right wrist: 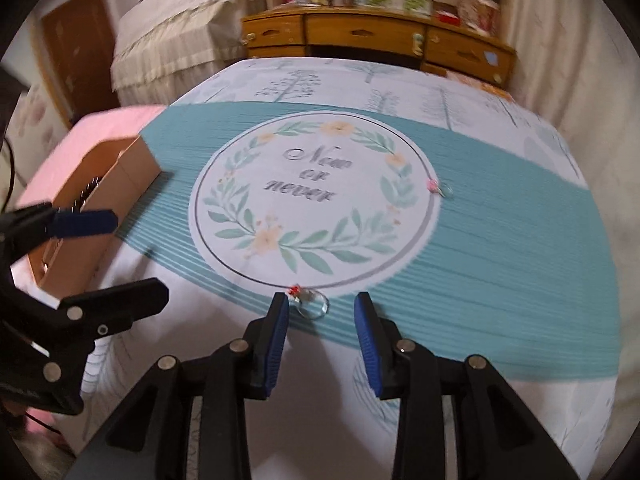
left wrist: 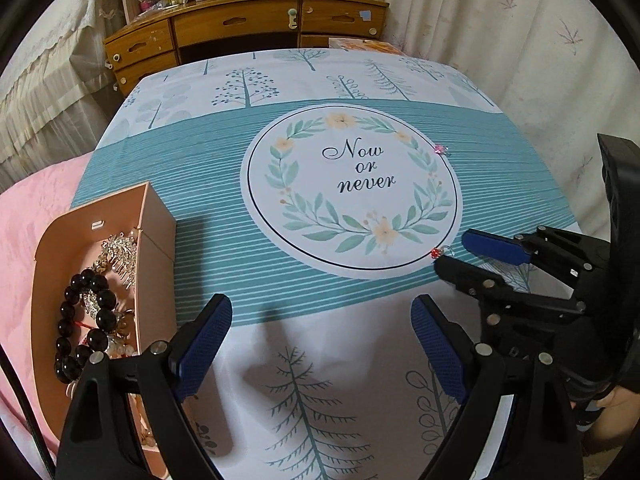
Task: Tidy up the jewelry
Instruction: 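Grasp the red-stone ring with the right tool, then grasp the small clear ring with the left tool while the right tool holds the red-stone ring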
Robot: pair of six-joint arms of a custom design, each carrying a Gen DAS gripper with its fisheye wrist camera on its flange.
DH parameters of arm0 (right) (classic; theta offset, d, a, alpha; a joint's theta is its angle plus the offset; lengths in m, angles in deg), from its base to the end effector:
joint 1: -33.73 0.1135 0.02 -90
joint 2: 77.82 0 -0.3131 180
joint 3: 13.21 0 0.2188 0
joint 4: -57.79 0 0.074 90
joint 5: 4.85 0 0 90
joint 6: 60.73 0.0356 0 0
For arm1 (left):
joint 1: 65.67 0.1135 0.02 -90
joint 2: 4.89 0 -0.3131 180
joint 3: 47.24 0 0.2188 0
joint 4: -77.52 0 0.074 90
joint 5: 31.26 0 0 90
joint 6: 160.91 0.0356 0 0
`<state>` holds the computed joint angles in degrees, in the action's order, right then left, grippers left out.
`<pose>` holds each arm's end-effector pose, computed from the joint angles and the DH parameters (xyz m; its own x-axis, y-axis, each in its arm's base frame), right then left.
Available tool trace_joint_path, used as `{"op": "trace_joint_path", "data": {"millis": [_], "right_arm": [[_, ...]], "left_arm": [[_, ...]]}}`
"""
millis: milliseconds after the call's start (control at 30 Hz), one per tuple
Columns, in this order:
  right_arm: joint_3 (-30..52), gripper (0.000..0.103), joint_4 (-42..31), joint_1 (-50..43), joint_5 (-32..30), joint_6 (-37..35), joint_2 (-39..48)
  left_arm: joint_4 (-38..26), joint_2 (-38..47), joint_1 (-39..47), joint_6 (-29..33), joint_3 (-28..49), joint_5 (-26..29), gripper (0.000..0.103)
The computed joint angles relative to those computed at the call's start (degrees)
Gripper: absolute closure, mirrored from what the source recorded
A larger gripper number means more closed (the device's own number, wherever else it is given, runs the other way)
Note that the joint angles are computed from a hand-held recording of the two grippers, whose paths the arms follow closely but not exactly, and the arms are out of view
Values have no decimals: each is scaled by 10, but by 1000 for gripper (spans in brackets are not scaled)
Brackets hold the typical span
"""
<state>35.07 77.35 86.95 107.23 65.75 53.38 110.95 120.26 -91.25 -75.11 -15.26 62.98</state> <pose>0.1910 0.2332 0.0363 -0.8116 -0.1655 -0.5603 -0.1974 0.9803 -0.0036 0.2184 -0.1074 0.0565 -0.8110 0.3072 -0.4979 0.4059 0.9084 -0.1006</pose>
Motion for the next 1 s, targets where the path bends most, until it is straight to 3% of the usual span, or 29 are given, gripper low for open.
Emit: {"op": "trace_joint_path", "data": {"millis": [200, 367, 533, 733, 767, 1000], "right_arm": [[6, 70, 11, -6, -18, -61, 3], [-8, 81, 32, -18, -38, -88, 0], [-13, 86, 42, -32, -56, -110, -1], [-18, 91, 32, -29, -46, -94, -7], [-30, 96, 46, -29, -45, -90, -11], [-112, 96, 122, -69, -49, -45, -26]], "left_arm": [[-4, 0, 15, 7, 5, 13, 13], [-11, 0, 22, 9, 12, 23, 13], [-13, -2, 22, 9, 12, 24, 13], [-44, -18, 15, 5, 28, 18, 13], [-51, -24, 12, 5, 31, 15, 13], [-148, -68, -32, 0, 104, -7, 13]]}}
